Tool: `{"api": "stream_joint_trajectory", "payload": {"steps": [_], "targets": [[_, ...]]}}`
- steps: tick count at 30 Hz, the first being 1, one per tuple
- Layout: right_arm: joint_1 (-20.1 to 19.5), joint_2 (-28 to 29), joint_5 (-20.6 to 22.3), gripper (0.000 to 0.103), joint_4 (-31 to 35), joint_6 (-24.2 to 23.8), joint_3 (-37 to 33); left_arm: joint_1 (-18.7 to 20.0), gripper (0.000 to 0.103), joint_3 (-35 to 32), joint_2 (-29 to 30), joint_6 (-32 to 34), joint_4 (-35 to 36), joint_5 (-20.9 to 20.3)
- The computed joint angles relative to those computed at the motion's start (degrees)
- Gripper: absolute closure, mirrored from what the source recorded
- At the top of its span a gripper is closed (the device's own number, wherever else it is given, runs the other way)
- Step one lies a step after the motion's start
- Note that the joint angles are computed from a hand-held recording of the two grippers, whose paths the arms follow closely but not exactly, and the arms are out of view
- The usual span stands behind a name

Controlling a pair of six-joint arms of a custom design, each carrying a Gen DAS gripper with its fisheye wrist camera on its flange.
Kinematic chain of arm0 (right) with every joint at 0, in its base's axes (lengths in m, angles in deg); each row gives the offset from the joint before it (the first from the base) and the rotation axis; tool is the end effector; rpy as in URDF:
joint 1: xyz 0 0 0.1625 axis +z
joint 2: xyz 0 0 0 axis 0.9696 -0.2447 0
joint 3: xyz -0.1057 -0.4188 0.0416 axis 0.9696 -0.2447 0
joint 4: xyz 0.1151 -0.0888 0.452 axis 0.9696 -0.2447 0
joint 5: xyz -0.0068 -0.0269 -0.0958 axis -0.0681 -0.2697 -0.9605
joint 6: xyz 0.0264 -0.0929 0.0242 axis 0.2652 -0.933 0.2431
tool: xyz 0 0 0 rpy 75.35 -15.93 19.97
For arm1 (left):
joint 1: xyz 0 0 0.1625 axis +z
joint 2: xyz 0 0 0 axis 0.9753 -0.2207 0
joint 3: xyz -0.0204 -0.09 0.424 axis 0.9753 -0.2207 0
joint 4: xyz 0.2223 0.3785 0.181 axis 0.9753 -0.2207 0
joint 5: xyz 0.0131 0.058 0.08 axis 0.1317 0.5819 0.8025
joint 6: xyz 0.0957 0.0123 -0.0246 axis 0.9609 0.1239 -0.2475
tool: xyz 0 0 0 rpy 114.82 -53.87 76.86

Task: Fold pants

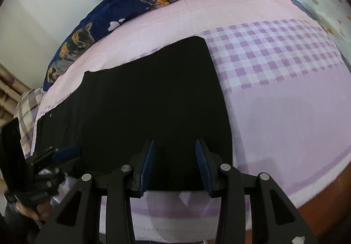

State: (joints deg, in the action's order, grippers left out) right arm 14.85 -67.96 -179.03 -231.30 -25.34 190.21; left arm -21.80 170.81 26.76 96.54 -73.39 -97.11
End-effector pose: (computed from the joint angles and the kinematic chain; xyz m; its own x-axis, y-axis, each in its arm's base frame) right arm 0.0937 -0.6059 0.2740 -0.8853 0.2479 0.3935 -0.0236 0.8211 -0.5703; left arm -0.2747 -0.6863 0.1100 -0.7172 0.6281 -0.3018 0.6602 0.7511 -0.0055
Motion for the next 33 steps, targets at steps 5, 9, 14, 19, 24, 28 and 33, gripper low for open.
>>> {"api": "stream_joint_trajectory", "payload": {"steps": [5,9,14,19,24,28,33], "targets": [[1.32,0.96,3.11,0.064,3.22,1.58,-0.24,1.41,0.054,2.11,-4.21,-4.26,-2.19,-0.15],[3.14,3.85,4.15,0.064,4.48,0.46,-1.5,2.59,0.054,4.33,-8.41,-7.53,-5.57,0.79],[5.28,8.03,6.6,0.063,8.16,-1.12,-4.71,4.42,0.052,6.94,-13.95,-12.27,-8.76,2.3],[6.81,11.54,8.99,0.061,12.07,-2.09,-8.2,6.73,0.051,8.56,-17.82,-17.09,-10.76,3.12],[8.34,14.36,9.26,0.059,14.3,-2.55,-10.94,9.28,0.05,10.44,-21.11,-22.27,-13.03,2.69],[8.69,15.64,12.95,0.048,12.84,0.09,-12.19,12.01,0.048,11.59,-22.92,-27.76,-13.54,-0.71],[9.11,16.58,16.02,0.046,10.32,2.28,-12.28,15.35,0.048,12.49,-23.51,-33.97,-14.12,-5.77]]}}
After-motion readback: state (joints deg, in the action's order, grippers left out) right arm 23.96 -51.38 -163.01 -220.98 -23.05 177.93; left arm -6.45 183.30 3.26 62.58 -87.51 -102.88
